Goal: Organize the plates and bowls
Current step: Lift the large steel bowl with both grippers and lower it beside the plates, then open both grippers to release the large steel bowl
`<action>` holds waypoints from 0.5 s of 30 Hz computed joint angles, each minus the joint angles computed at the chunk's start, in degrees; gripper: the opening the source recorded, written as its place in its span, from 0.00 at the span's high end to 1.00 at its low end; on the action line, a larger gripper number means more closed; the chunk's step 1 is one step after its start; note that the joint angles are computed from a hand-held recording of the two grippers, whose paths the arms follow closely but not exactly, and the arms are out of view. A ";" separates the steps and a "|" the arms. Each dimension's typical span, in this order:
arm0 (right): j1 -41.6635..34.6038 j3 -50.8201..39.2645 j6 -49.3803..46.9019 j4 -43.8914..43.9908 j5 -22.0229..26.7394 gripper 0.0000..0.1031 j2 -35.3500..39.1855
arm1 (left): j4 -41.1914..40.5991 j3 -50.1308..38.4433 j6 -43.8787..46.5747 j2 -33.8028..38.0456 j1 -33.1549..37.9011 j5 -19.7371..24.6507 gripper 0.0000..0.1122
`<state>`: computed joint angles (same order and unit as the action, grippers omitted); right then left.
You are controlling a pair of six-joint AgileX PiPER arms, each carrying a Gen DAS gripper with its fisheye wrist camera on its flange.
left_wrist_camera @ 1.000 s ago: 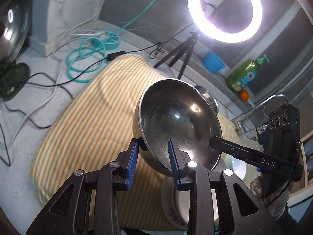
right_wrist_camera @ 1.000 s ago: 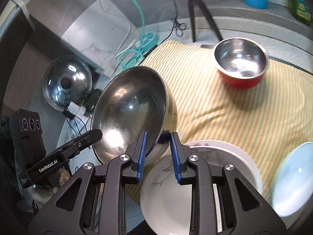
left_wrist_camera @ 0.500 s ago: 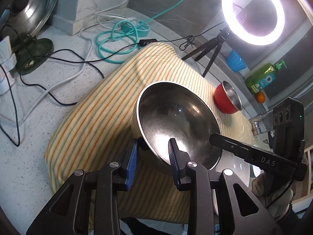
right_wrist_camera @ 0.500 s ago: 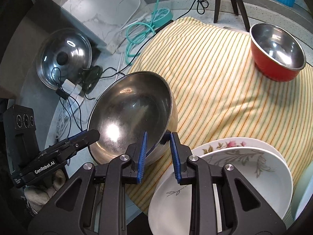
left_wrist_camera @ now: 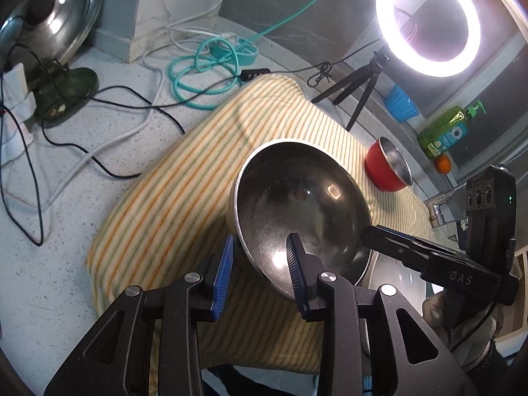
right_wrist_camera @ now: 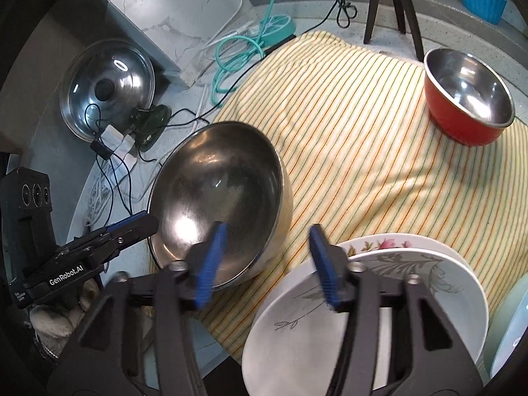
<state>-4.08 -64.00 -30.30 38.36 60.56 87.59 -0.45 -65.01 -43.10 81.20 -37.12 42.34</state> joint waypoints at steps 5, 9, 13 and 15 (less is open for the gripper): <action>-1.55 0.08 -0.38 0.12 -0.05 0.27 -1.91 | 3.11 -1.22 -2.62 -0.48 -0.52 1.22 0.58; -4.02 0.15 -1.21 0.90 1.34 0.19 -3.66 | 4.27 -2.96 -3.56 0.02 -0.98 2.40 0.49; -7.16 -0.30 -1.64 0.77 2.88 0.17 -5.52 | 3.57 -5.66 -1.86 1.32 -1.31 2.44 0.49; -9.45 -1.05 -1.98 0.85 4.13 0.17 -5.93 | 3.38 -7.77 -0.75 2.46 -1.80 2.65 0.49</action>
<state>-13.53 -65.05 -32.28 39.21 64.69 81.66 2.93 -72.77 -43.85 83.66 -38.92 44.98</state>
